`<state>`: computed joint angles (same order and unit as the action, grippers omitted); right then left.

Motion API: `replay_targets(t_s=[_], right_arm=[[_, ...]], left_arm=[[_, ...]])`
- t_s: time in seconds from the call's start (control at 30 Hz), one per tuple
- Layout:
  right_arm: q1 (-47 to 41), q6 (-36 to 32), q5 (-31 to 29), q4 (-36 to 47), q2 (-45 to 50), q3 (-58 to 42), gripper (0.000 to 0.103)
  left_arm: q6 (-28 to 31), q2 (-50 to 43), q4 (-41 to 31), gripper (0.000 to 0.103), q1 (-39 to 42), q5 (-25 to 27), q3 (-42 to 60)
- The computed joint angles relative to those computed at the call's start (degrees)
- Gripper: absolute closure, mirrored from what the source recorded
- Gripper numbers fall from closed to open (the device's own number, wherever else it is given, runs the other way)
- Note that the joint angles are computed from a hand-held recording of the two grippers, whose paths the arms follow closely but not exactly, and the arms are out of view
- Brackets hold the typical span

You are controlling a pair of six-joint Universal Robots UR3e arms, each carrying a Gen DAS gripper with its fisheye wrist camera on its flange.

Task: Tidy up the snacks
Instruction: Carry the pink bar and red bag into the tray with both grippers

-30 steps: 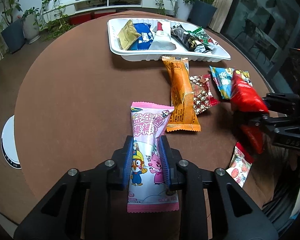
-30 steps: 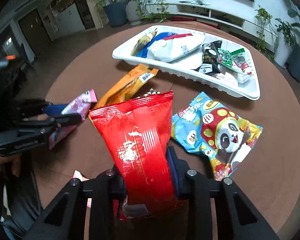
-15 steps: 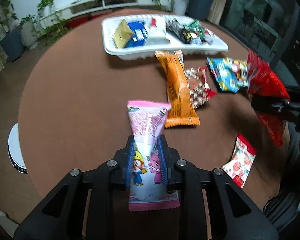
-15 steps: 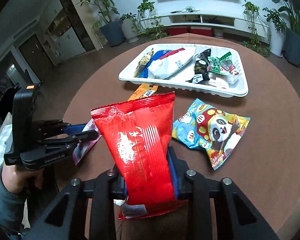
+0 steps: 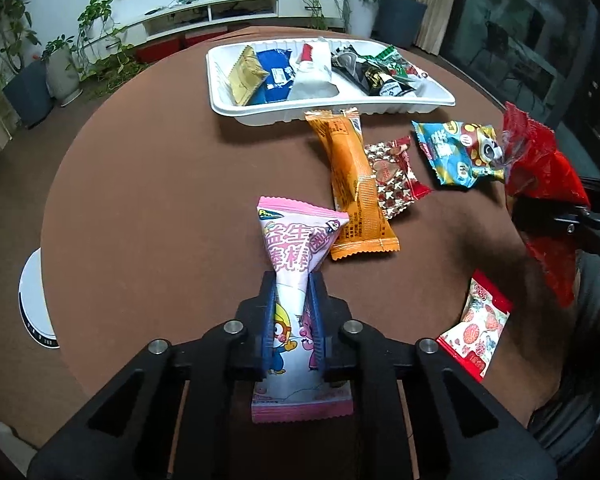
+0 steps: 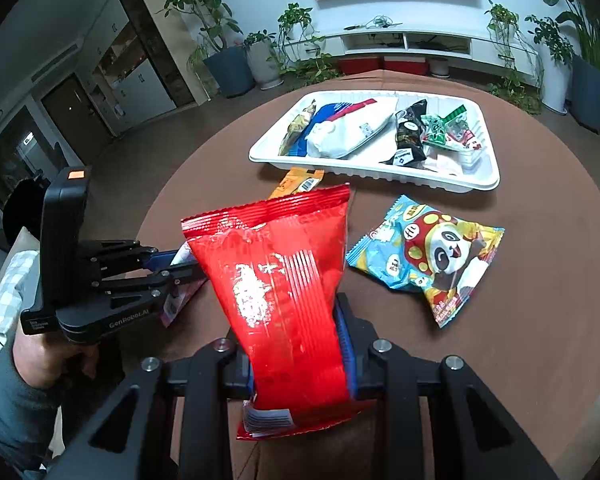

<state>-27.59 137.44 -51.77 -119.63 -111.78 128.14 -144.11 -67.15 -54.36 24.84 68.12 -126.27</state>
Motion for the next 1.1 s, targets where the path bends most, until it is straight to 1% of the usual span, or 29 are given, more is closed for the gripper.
replay_targets(t_s=[0.2, 0.33, 0.4, 0.5, 0.6, 0.7, 0.8, 0.83, 0.93, 1.0, 1.1], right_arm=[[-3.55, -1.40, 3.19, 4.57, -1.06, -0.58, 0.070], [-6.29, -2.29, 5.63, 8.47, -0.33, -2.02, 0.070], [-7.61, -2.56, 6.56, 10.18, 0.18, -2.78, 0.070], [-10.62, -2.49, 7.87, 12.13, 2.12, -4.62, 0.070], [-13.91, -0.84, 8.76, 12.53, 5.28, -7.39, 0.070], [-16.43, 2.68, 9.23, 11.19, 9.41, -11.84, 0.070], [-17.60, 7.52, 10.51, 9.71, 14.05, -18.31, 0.070], [-17.46, 10.41, 11.10, 8.20, 16.26, -21.39, 0.070], [-15.66, 16.10, 12.28, 5.38, 21.06, -28.44, 0.070], [-12.60, 19.86, 12.26, 3.32, 24.80, -34.12, 0.070], [-6.07, 24.14, 10.69, 1.31, 31.22, -43.17, 0.070]], left_arm=[[1.78, 2.76, -7.44, 0.090, 4.72, -5.81, 2.10], [3.80, 3.73, -15.64, 0.090, 9.10, -11.95, 5.35], [4.04, 2.59, -18.45, 0.090, 10.56, -14.46, 8.00], [3.45, -0.68, -20.62, 0.090, 11.35, -17.02, 12.84], [1.32, -5.76, -20.19, 0.090, 10.41, -18.73, 18.84], [-2.41, -12.70, -18.02, 0.090, 7.96, -19.73, 26.62], [-7.27, -20.03, -14.98, 0.090, 5.29, -19.87, 35.10], [-9.37, -23.43, -14.18, 0.090, 3.84, -19.89, 39.35], [-13.35, -31.17, -12.84, 0.090, 0.03, -18.49, 49.56], [-16.10, -37.72, -13.20, 0.090, -3.22, -17.18, 58.22], [-18.80, -46.03, -15.00, 0.090, -6.68, -15.49, 69.27]])
